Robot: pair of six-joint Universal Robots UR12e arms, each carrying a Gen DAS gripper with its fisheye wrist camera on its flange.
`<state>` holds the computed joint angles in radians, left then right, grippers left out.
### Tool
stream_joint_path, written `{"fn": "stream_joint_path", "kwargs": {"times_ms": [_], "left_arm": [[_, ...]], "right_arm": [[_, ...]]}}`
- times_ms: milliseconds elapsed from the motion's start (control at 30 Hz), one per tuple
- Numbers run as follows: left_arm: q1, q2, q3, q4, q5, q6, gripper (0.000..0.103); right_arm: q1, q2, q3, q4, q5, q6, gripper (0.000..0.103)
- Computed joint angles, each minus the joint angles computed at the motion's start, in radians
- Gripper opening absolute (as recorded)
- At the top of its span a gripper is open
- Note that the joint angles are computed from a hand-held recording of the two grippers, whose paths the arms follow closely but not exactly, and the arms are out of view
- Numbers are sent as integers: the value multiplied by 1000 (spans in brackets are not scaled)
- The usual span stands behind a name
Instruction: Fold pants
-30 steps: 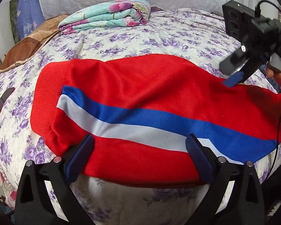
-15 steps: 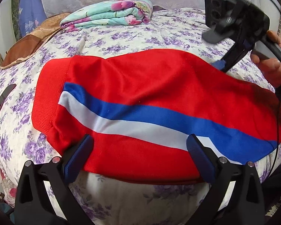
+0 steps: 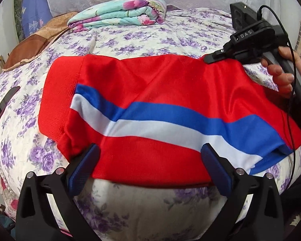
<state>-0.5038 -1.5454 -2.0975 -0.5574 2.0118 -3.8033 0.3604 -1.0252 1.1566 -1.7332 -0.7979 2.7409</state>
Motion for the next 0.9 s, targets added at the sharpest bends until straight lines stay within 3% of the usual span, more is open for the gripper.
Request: {"fn": "stream_joint_path", "kwargs": {"times_ms": [67,100,167,233,267,367,433,467,500,600,633,667,700,767,800,867,900], "left_arm": [[-3,7,0,-15,4,0,99],[-4,10,1,-23,9,0,99],[-18,18,11,-60,51,-9,99],[-34,26,17,-79,121,-3,99],[-37,28,19,-85,142,-6,99],[-6,40,13,-155,145,-85,99],[33,60,-23,-142,83,-134,99],[50,78,-49,-110,60,-155,99],[51,85,-58,-116,79,-163,99],[41,86,-56,-145,116,-175,99],[34,82,-47,-164,132,-184,99],[19,76,-31,-189,157,-191,98],[6,72,-19,-194,169,-187,98],[-32,58,1,-124,189,-125,98],[-48,49,10,-83,201,-90,98],[-84,14,38,22,216,11,98],[-96,-5,53,53,213,52,98]], "right_arm": [[-16,-24,40,-173,-39,123,22],[-29,-42,63,-218,-12,160,30],[-51,-83,102,-207,50,114,32],[-60,-153,169,-140,94,-20,36],[-62,-196,224,-143,86,-60,40],[-60,-272,349,-176,9,-35,44],[-80,-311,446,-270,-108,68,44],[-103,-326,499,-342,-122,115,28],[-135,-339,548,-411,-93,144,0],[-262,-367,684,-604,110,288,0],[-292,-389,723,-673,132,338,2],[-310,-414,752,-721,129,368,11],[-324,-438,781,-780,129,394,33],[-358,-491,852,-968,122,486,50],[-369,-515,878,-1046,82,534,64],[-388,-566,937,-1188,-61,647,72],[-401,-591,964,-1214,-108,681,72]]}}
